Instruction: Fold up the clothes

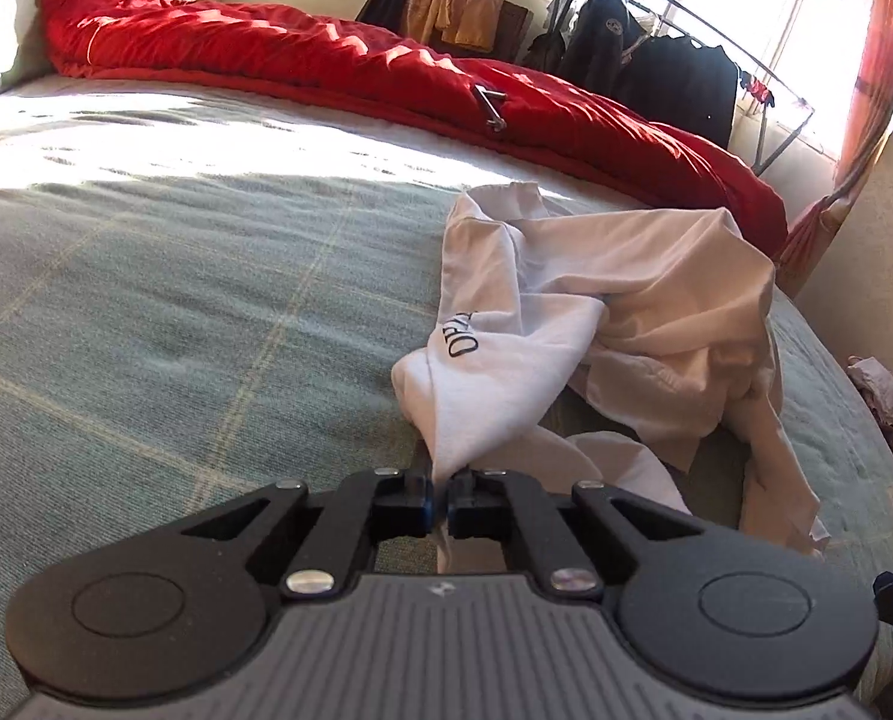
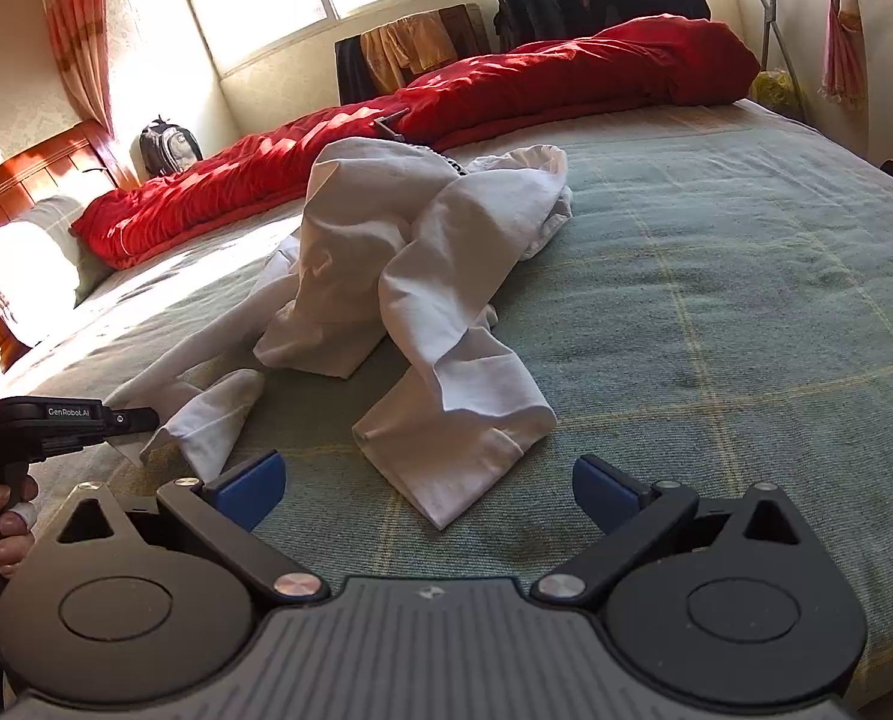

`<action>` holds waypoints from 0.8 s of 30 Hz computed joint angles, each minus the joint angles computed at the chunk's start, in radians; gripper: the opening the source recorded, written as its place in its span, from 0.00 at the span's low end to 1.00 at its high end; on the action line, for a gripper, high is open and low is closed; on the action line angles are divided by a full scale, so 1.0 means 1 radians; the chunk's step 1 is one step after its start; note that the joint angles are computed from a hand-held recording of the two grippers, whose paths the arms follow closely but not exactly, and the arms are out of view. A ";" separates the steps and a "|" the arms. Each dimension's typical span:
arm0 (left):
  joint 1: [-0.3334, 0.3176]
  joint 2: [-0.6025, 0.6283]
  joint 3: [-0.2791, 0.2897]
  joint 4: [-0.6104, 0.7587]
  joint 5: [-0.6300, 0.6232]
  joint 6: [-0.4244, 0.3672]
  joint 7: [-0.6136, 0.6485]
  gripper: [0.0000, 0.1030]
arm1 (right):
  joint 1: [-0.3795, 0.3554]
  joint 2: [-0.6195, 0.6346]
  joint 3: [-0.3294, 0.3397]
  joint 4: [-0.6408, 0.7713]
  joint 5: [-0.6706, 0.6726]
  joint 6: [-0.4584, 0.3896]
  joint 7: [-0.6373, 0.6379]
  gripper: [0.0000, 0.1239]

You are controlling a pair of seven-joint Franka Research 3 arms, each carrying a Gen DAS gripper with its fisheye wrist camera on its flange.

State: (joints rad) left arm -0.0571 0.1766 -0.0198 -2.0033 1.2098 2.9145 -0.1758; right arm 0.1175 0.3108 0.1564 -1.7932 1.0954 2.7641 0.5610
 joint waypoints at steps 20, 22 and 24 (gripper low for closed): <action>0.148 0.029 0.038 0.149 -0.218 -0.240 0.384 0.03 | 0.025 0.065 -0.008 0.063 -0.190 0.017 0.171 0.83; 0.166 0.067 0.035 0.184 -0.302 -0.233 0.474 0.08 | 0.028 0.075 -0.008 0.072 -0.222 0.019 0.196 0.83; 0.171 0.098 0.032 0.207 -0.375 -0.243 0.559 0.10 | 0.027 0.081 -0.006 0.078 -0.247 0.019 0.215 0.83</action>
